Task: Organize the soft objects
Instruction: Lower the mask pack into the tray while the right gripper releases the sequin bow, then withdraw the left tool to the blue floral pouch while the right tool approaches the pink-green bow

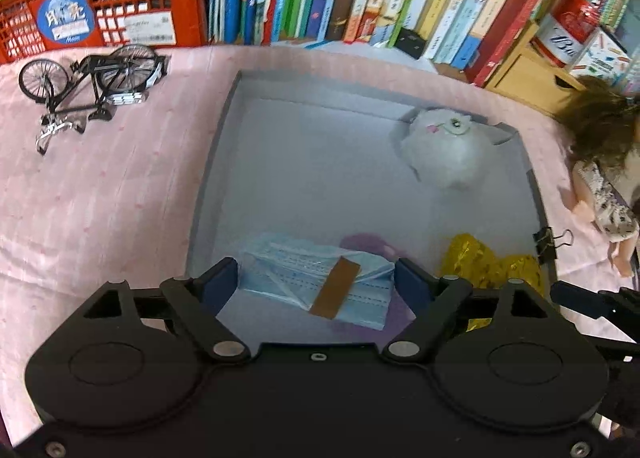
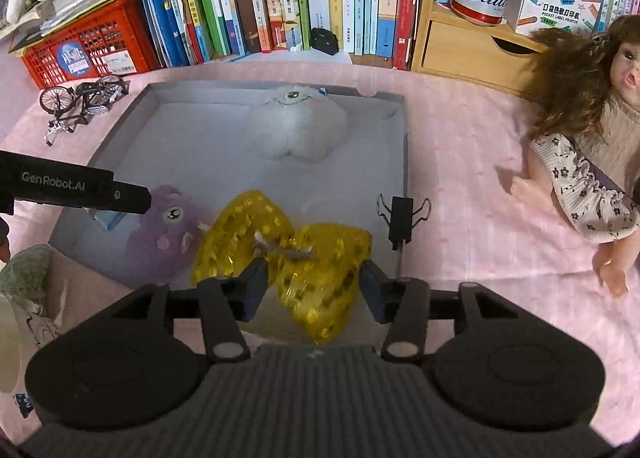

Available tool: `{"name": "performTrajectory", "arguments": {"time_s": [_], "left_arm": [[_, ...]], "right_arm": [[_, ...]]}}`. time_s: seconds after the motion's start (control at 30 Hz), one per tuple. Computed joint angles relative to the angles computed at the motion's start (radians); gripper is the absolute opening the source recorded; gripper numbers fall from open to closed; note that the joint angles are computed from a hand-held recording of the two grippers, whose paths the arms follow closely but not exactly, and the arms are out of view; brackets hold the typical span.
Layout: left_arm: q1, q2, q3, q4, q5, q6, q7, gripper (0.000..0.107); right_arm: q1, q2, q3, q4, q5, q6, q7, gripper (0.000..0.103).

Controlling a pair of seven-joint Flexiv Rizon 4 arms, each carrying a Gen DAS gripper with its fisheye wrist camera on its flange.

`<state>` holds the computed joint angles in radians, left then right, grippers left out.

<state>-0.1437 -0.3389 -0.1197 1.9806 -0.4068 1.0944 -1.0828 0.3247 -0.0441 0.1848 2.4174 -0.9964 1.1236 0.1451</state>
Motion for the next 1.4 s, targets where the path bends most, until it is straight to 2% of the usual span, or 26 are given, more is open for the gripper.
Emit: {"name": "performTrajectory", "arguments": {"time_s": [0.17, 0.4, 0.73, 0.83, 1.07, 1.4], "left_arm": [[0.001, 0.010, -0.005, 0.012, -0.008, 0.014, 0.014, 0.086], [0.018, 0.007, -0.018, 0.012, -0.069, -0.039, 0.034, 0.089], [0.015, 0.037, -0.023, 0.043, -0.129, -0.014, 0.093, 0.090], [0.019, 0.061, -0.032, 0.067, -0.170, 0.001, 0.140, 0.090], [0.006, 0.153, -0.042, 0.151, -0.338, 0.040, 0.312, 0.090], [-0.110, 0.330, 0.016, 0.299, -0.737, 0.078, 0.698, 0.092]], "right_arm": [[0.000, 0.024, 0.008, 0.006, -0.016, -0.015, 0.016, 0.070], [-0.001, 0.042, 0.020, 0.011, -0.034, -0.029, 0.031, 0.071], [-0.003, 0.056, 0.025, 0.017, -0.086, -0.026, 0.070, 0.071], [-0.005, 0.070, 0.029, 0.021, -0.118, -0.025, 0.096, 0.073], [-0.019, 0.131, 0.046, 0.048, -0.229, -0.016, 0.196, 0.077], [-0.005, 0.277, 0.116, 0.103, -0.339, -0.105, 0.327, 0.086]]}}
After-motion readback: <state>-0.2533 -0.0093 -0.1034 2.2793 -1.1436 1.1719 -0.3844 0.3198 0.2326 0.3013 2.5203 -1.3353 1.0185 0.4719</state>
